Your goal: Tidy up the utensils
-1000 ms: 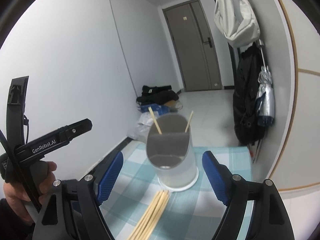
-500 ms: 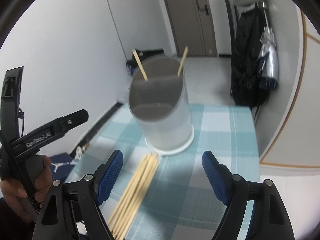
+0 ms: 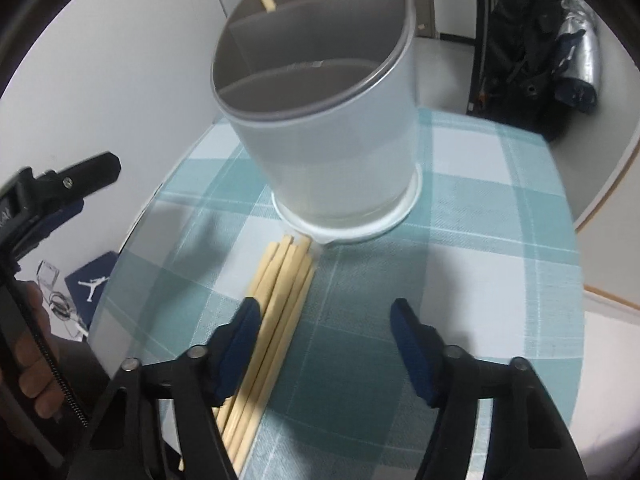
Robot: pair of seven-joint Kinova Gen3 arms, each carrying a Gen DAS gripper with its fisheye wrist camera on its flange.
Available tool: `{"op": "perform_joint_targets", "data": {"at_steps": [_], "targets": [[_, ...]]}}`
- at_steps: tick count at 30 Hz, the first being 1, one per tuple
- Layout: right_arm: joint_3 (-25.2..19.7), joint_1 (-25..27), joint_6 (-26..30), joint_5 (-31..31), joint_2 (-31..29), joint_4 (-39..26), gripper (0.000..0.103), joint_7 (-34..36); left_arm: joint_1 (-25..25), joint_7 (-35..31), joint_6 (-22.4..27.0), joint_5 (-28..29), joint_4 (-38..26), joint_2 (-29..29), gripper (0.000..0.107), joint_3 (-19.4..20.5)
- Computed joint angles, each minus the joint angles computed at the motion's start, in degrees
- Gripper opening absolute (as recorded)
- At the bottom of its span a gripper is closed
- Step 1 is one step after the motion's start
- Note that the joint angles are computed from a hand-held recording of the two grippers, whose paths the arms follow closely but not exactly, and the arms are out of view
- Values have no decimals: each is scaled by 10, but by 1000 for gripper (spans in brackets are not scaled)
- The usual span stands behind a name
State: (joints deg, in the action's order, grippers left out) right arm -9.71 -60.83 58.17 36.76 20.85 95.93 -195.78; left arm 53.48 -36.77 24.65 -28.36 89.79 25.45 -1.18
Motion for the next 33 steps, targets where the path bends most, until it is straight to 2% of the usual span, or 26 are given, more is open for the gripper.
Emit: {"op": "perform_joint_targets", "data": {"at_steps": [2, 3, 7, 13, 16, 21, 24, 28, 33], "targets": [[-3, 10, -12, -12, 5, 0, 52, 10, 0, -1, 3, 0, -2, 0, 100, 1], [-2, 10, -7, -18, 8, -4, 47, 16, -1, -2, 5, 2, -4, 0, 100, 3], [-1, 2, 33, -33, 29, -33, 40, 50, -11, -8, 11, 9, -10, 5, 100, 9], [5, -18, 66, -38, 42, -52, 36, 71, -28, -15, 18, 37, -18, 8, 100, 17], [5, -20, 75, -45, 43, -58, 34, 74, -20, -10, 26, 32, -22, 11, 100, 11], [11, 4, 85, -67, 50, -80, 32, 104, -5, 7, 27, 9, -18, 9, 100, -3], [15, 6, 91, -72, 57, -94, 26, 113, 0, 17, 28, -4, -17, 9, 100, -7], [20, 9, 91, -84, 60, -102, 27, 105, -6, 20, 21, -8, -11, 6, 100, -2], [22, 4, 113, -93, 70, -122, 26, 112, 22, 58, 18, -45, -4, 4, 100, -30]]}}
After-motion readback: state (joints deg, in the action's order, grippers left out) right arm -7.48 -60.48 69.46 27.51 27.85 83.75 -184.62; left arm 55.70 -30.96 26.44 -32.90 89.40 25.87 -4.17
